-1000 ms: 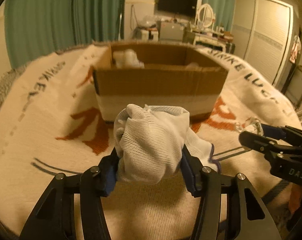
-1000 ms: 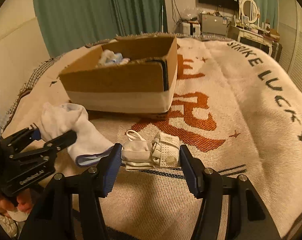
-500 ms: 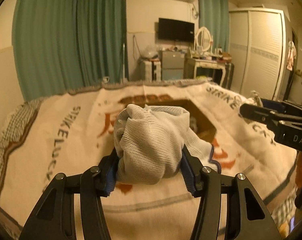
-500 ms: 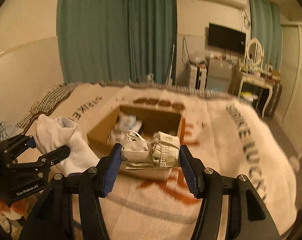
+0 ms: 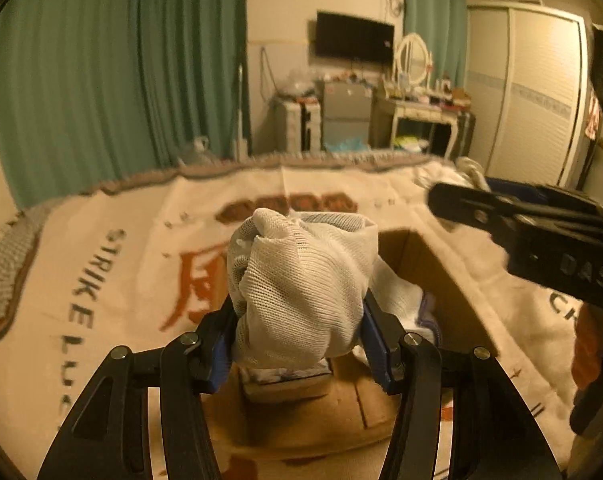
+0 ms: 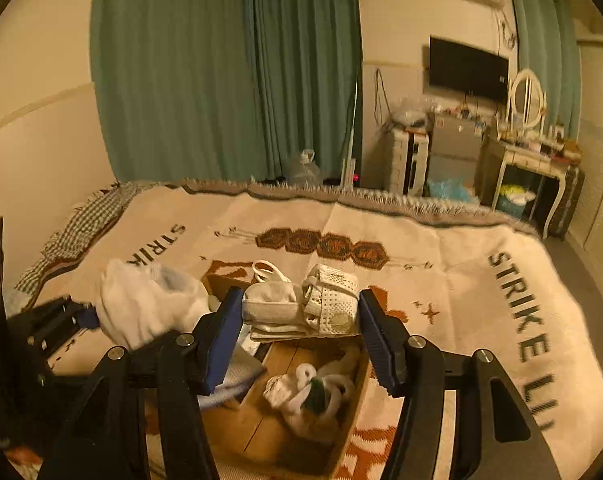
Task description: Organize soft objects
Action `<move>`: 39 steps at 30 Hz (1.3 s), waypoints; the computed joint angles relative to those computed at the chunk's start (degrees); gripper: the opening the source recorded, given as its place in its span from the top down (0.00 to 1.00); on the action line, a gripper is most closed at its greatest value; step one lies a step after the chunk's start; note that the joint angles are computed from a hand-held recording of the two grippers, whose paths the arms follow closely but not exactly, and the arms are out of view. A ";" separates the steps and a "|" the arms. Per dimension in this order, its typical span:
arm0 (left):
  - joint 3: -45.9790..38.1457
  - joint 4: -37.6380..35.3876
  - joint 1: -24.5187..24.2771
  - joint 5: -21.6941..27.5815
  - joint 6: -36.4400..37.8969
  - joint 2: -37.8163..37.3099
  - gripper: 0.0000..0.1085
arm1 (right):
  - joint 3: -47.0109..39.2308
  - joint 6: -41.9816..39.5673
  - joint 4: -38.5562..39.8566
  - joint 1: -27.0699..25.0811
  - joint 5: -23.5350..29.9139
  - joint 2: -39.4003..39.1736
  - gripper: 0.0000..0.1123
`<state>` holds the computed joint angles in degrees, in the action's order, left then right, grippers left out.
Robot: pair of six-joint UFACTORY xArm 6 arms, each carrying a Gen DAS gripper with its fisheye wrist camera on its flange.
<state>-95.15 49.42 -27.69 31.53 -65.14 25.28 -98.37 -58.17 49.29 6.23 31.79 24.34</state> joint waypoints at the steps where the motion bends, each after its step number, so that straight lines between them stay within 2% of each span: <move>1: -0.88 -1.79 0.19 -0.35 1.79 1.47 0.51 | -2.11 1.27 -1.25 0.01 0.38 2.40 0.49; 6: -2.59 -7.09 0.60 -2.31 7.46 4.80 0.47 | -10.15 5.18 -4.71 -0.27 3.84 10.71 0.49; 8: -3.82 -2.90 -0.07 -1.06 6.17 5.51 0.45 | -12.23 5.52 -5.58 -0.15 4.29 12.77 0.49; 10: -4.86 0.83 -0.65 0.68 4.06 5.98 0.35 | -14.61 6.40 -6.09 -0.24 5.79 14.54 0.47; 13: -4.34 2.70 -0.41 -0.43 1.37 5.33 0.20 | -16.46 8.35 -6.56 -0.31 6.13 15.89 0.42; 15: -3.95 4.67 -0.56 0.22 -0.71 4.62 0.19 | -15.53 8.34 -6.05 -0.27 4.91 15.17 0.34; 17: -3.54 5.02 -0.86 1.65 -0.91 3.59 0.18 | -14.16 8.08 -5.63 -0.31 4.29 13.84 0.34; 22: -1.51 7.04 -1.75 4.25 -3.48 -0.71 0.18 | -7.28 5.75 -2.82 -0.89 2.62 6.65 0.34; 29: 5.75 20.15 -7.32 10.70 -12.87 -14.26 0.18 | 7.15 -0.06 3.26 -2.77 0.12 -11.38 0.32; 31: 7.10 24.44 -10.18 15.17 -15.16 -17.83 0.11 | 11.57 -1.40 4.17 -3.01 -2.77 -17.11 0.27; 34: 8.68 29.69 -13.91 20.16 -16.57 -21.72 0.11 | 16.53 -5.32 8.24 -4.34 -3.03 -24.48 0.20; 36: 10.36 33.61 -16.94 24.34 -18.61 -24.37 0.09 | 19.61 -7.84 10.91 -5.45 -2.08 -29.16 0.08; 38: 11.30 36.63 -19.37 28.75 -20.66 -25.51 0.09 | 22.85 -11.46 12.99 -5.63 -3.05 -33.43 0.08; 39: 12.05 37.96 -20.57 30.57 -21.43 -26.11 0.09 | 24.93 -14.20 14.39 -5.05 -5.38 -35.65 0.08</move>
<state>-83.10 87.38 -48.25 62.11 -86.57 -0.83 -73.45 -72.36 63.68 1.19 26.42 -11.31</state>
